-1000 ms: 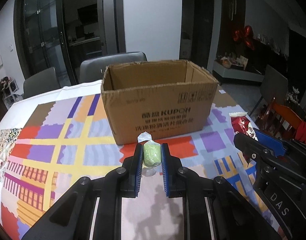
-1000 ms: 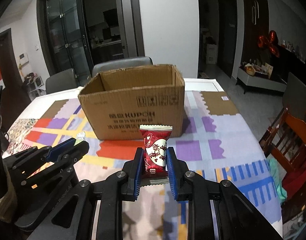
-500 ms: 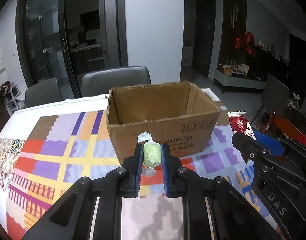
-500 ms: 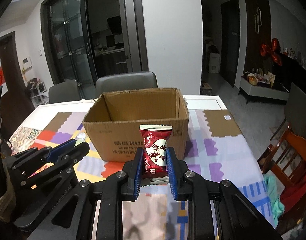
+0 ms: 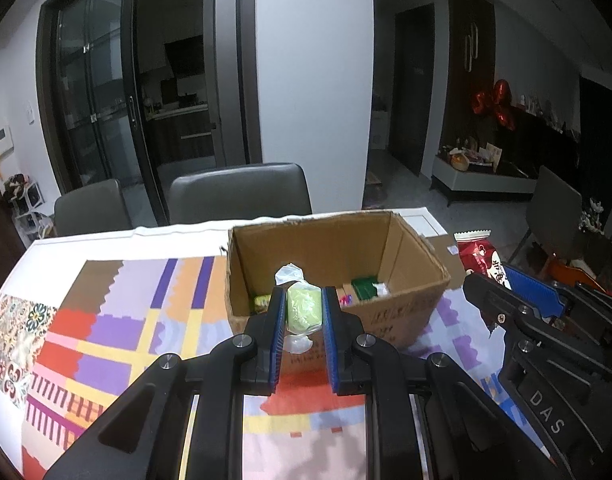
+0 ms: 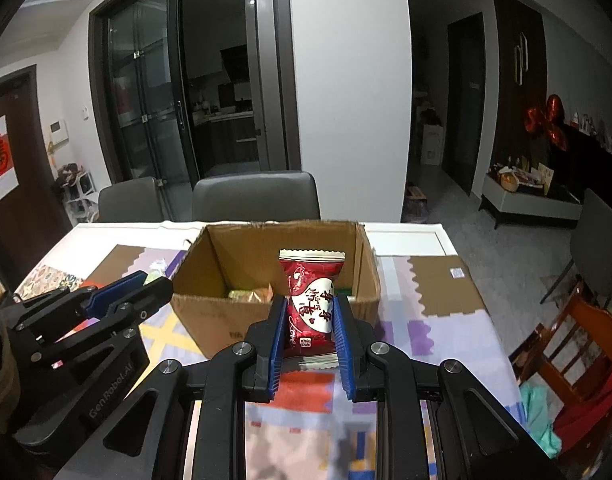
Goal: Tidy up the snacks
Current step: 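Lift and carry both candies over the cardboard box, then open both tools to drop the candies into the box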
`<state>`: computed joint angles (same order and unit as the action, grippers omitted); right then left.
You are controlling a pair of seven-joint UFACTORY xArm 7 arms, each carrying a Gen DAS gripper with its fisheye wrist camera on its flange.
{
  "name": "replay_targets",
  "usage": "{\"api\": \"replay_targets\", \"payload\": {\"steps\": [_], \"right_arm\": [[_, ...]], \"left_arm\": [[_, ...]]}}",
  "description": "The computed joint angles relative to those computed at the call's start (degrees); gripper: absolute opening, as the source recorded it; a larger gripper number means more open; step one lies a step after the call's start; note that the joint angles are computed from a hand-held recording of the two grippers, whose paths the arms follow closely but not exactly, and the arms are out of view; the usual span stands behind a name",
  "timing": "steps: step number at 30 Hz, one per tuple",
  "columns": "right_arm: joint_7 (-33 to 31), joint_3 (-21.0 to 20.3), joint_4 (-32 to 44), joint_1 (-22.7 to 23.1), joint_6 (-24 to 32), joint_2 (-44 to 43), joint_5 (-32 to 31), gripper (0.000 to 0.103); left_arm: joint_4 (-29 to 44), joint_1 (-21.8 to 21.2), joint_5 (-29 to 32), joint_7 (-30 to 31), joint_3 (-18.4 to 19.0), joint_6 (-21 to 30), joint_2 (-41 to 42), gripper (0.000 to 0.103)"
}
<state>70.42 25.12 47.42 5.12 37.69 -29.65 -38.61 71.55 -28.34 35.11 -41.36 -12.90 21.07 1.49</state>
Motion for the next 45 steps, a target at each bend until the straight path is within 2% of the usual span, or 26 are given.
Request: {"api": "replay_targets", "payload": {"steps": [17,32,38,39,41,42,43,44,45], "right_arm": [[-1.4,-2.9,5.2,-1.7,-3.7,6.9,-5.1,0.024],[-1.9,-8.3,9.3,0.7,-6.4,14.9,-8.3,0.024],[-2.3,-10.2,10.5,1.7,-7.3,17.7,-9.2,0.024],[-2.5,-10.5,10.6,1.9,-7.4,18.0,-9.3,0.024],[-3.1,-11.1,11.2,2.3,-7.4,18.8,-9.1,0.025],[-2.7,-11.2,11.3,2.4,-7.1,19.0,-9.6,0.025],[-2.1,-11.2,11.4,2.5,-6.7,19.2,-10.4,0.026],[-1.9,-11.2,11.8,2.7,-6.1,19.4,-10.7,0.027],[-1.8,-11.4,12.0,2.9,-5.8,19.7,-10.9,0.034]], "left_arm": [[9.4,-2.7,0.3,1.9,3.6,1.2,7.6,0.019],[16.9,-5.1,-2.6,5.7,6.9,2.1,14.7,0.019],[18.6,-6.8,-1.9,5.1,8.6,2.6,16.4,0.019],[18.5,-6.9,-1.8,4.9,8.8,2.5,16.4,0.020],[18.7,-7.5,-0.8,3.6,9.4,2.8,16.6,0.032],[18.6,-7.6,-0.4,3.0,9.6,2.9,16.5,0.043],[18.5,-7.7,0.1,2.5,9.8,2.9,16.4,0.049],[18.2,-7.7,0.7,1.9,10.1,2.8,16.3,0.050],[18.2,-7.8,1.0,1.5,10.1,3.1,16.3,0.051]]}}
